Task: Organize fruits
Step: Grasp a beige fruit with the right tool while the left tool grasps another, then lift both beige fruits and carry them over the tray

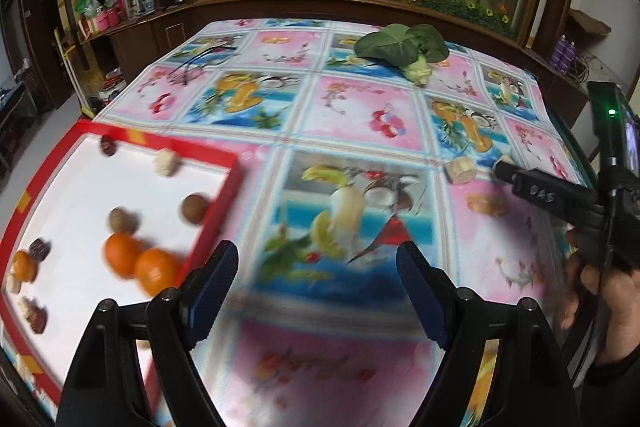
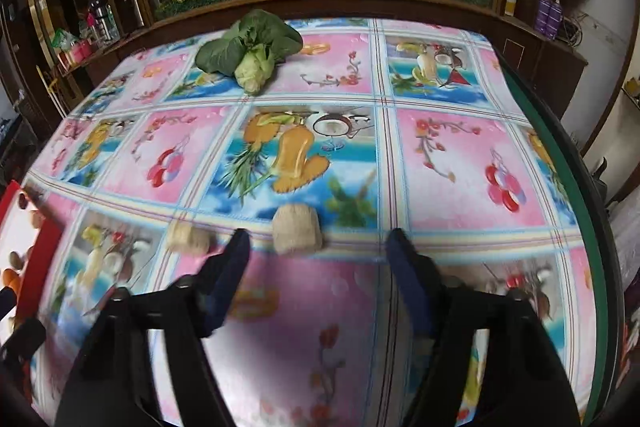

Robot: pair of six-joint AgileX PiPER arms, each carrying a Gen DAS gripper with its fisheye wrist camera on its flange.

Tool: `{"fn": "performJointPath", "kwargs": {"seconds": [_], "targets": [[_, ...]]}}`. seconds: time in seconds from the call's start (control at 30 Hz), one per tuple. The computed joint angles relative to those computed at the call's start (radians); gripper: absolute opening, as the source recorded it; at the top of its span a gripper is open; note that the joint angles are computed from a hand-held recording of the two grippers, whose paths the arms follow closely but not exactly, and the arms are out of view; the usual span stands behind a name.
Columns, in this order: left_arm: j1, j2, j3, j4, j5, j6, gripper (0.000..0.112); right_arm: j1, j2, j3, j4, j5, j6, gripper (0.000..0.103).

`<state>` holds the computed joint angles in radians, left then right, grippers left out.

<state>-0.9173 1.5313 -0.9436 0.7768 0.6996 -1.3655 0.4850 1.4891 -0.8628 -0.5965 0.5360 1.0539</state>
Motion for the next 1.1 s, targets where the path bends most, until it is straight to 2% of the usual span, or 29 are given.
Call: {"fn": "performJointPath", "kwargs": {"seconds": [0.03, 0.07, 0.1, 0.23, 0.4, 0.43, 0.47, 0.5, 0.53, 0.7, 0.83, 1.0, 1.1], "targets": [[0.001, 0.025, -0.024, 0.000, -0.009, 0.006, 0.081, -0.020, 0.023, -0.014, 0.051, -0.014, -0.055, 0.048], [0.002, 0.049, -0.044, 0.001, -0.020, 0.010, 0.081, -0.026, 0.036, -0.016, 0.065, -0.026, -0.072, 0.034], [0.000, 0.087, -0.079, 0.004, -0.027, 0.020, 0.081, -0.020, 0.045, -0.020, 0.040, -0.014, -0.053, 0.027], [-0.006, 0.225, -0.216, 0.007, -0.055, 0.053, 0.081, -0.039, 0.007, 0.018, 0.023, -0.007, -0.032, 0.027], [-0.010, 0.387, -0.410, -0.043, -0.075, 0.145, 0.081, -0.100, -0.118, 0.136, 0.055, -0.025, -0.051, 0.027], [-0.010, 0.413, -0.440, -0.051, -0.075, 0.170, 0.077, -0.106, -0.142, 0.156, 0.060, -0.024, -0.057, 0.027], [-0.014, 0.451, -0.485, -0.073, -0.040, 0.202, 0.056, -0.113, -0.162, 0.173, 0.067, -0.026, -0.064, 0.027], [-0.019, 0.450, -0.492, -0.055, -0.028, 0.193, 0.032, -0.119, -0.172, 0.179, 0.073, -0.026, -0.072, 0.027], [-0.022, 0.445, -0.488, -0.051, -0.026, 0.193, 0.028, -0.124, -0.190, 0.192, 0.077, -0.021, -0.076, 0.027], [-0.041, 0.352, -0.349, 0.015, -0.029, 0.099, 0.027, -0.116, -0.232, 0.219, 0.096, -0.012, -0.085, 0.027], [-0.073, 0.267, -0.246, 0.064, -0.003, 0.024, 0.027, -0.028, -0.262, 0.231, 0.050, 0.026, 0.000, 0.027], [-0.115, 0.147, -0.126, 0.103, 0.037, -0.051, 0.027, 0.149, -0.280, 0.222, -0.030, 0.124, 0.171, 0.027], [-0.129, 0.087, -0.067, 0.111, 0.043, -0.084, 0.027, 0.281, -0.283, 0.201, -0.085, 0.221, 0.291, 0.027]]}}
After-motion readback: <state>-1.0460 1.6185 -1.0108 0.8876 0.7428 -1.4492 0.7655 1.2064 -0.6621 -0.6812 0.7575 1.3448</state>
